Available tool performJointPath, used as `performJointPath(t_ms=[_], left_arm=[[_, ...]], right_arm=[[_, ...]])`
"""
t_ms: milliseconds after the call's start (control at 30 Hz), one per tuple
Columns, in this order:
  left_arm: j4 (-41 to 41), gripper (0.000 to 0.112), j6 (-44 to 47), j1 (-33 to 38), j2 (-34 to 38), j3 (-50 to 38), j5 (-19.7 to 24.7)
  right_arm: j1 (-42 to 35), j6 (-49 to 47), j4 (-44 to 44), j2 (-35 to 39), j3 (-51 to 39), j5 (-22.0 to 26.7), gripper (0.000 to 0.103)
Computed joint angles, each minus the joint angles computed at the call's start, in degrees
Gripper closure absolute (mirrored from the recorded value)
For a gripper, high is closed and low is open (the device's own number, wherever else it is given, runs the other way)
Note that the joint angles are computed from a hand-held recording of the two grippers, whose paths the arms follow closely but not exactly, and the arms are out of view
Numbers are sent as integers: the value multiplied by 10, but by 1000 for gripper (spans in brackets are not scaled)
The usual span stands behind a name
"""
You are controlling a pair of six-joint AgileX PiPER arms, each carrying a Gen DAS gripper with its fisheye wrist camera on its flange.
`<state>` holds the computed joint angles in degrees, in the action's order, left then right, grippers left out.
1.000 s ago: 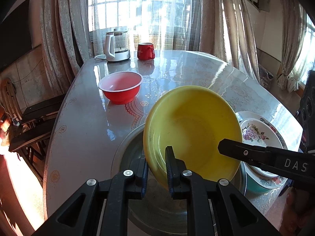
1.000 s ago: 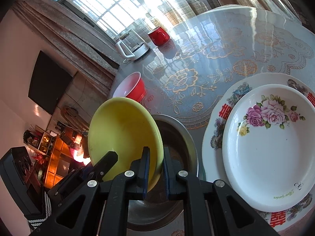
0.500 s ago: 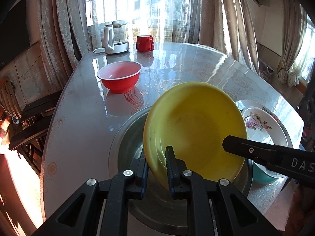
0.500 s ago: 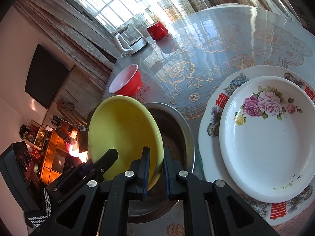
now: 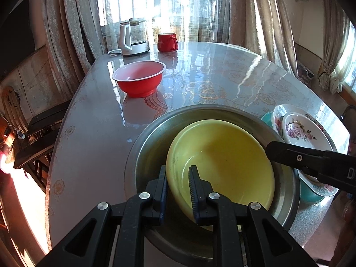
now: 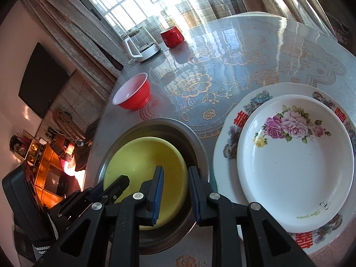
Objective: Organize plates and bowls
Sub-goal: 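Lower the yellow bowl into the steel bowl and open both tools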
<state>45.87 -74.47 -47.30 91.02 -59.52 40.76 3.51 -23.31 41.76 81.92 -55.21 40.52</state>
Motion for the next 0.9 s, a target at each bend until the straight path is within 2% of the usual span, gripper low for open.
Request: performJointPath(t_ms=[167, 300, 400, 533, 667, 733, 900], left_arm=[[22, 92, -19, -5, 5, 1, 7], [52, 92, -26, -18, 26, -16, 48], [46, 91, -27, -6, 6, 0, 20], [56, 79, -52, 6, -31, 20, 4], [55, 57, -63, 14, -53, 25, 9], [47, 52, -60, 22, -70, 36, -10], [38, 47, -64, 31, -79, 44, -4]], right_arm=[[3, -3, 1, 2, 0, -5, 79], [0, -9, 8, -2, 6, -4, 79], [-4, -14, 14, -3, 7, 2, 79], [-14, -33, 35, -6, 13, 3, 79], [-15, -44, 46, -11, 18, 1, 79], [-13, -48, 50, -14, 20, -1, 79], [-6, -45, 50, -11, 16, -1, 78]])
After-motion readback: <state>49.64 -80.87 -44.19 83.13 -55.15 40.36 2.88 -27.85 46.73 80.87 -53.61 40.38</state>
